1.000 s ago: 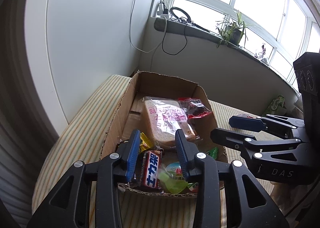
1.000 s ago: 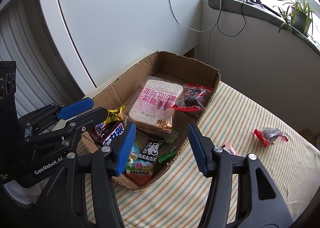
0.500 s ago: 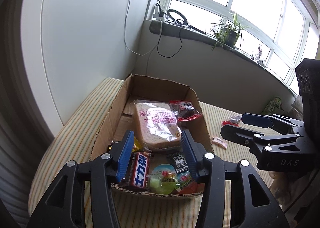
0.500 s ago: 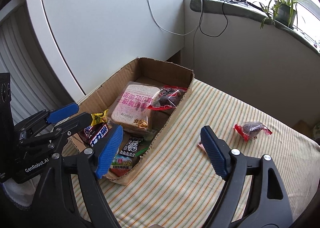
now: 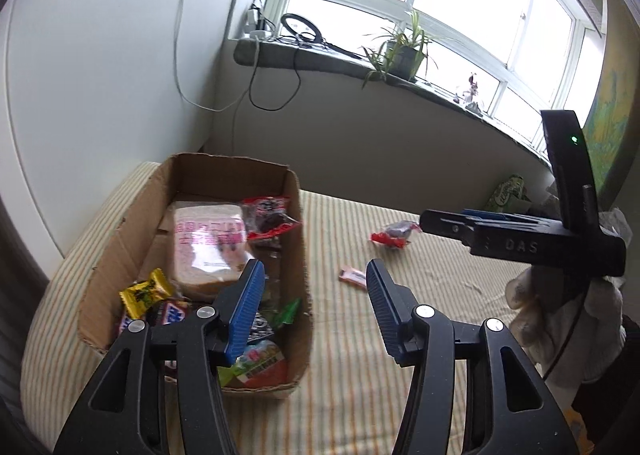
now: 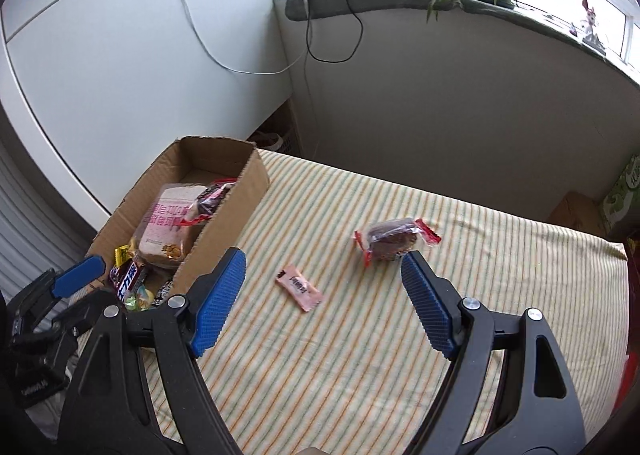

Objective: Organize snacks
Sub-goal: 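Withdraw both open tools toward the pink candy and red-trimmed candy bag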

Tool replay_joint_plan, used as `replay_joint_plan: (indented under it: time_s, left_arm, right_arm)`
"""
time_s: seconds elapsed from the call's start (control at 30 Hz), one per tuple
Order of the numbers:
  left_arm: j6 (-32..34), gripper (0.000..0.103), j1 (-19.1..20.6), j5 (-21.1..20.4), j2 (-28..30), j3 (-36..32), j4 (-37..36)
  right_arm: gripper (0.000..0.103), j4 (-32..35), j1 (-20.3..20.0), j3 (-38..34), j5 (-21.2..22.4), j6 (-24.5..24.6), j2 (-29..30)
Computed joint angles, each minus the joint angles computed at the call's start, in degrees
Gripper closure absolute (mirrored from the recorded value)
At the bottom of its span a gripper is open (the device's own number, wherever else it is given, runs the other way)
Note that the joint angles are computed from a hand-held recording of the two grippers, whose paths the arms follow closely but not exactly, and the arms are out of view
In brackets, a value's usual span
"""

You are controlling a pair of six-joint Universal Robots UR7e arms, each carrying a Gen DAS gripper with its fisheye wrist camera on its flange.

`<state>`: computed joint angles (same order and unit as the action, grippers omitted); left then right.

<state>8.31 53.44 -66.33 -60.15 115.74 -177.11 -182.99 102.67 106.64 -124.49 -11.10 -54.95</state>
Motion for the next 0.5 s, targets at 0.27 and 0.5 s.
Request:
replay_joint_plan:
  time_s: [0.27,0.5]
  left_arm:
    - [-2.2,0.049,-2.0,-2.7,4.5,-1.4,3.6]
    - [-4.0,0.049,-2.6,-1.7,9.5,-4.5,6.0]
  right_arm:
    - [0.020,6.4,-5.1,-2.3,4.8,3.1,-2.2]
    - [0.020,13.5,-6.9,-7.9,2.9,3.4,1.3]
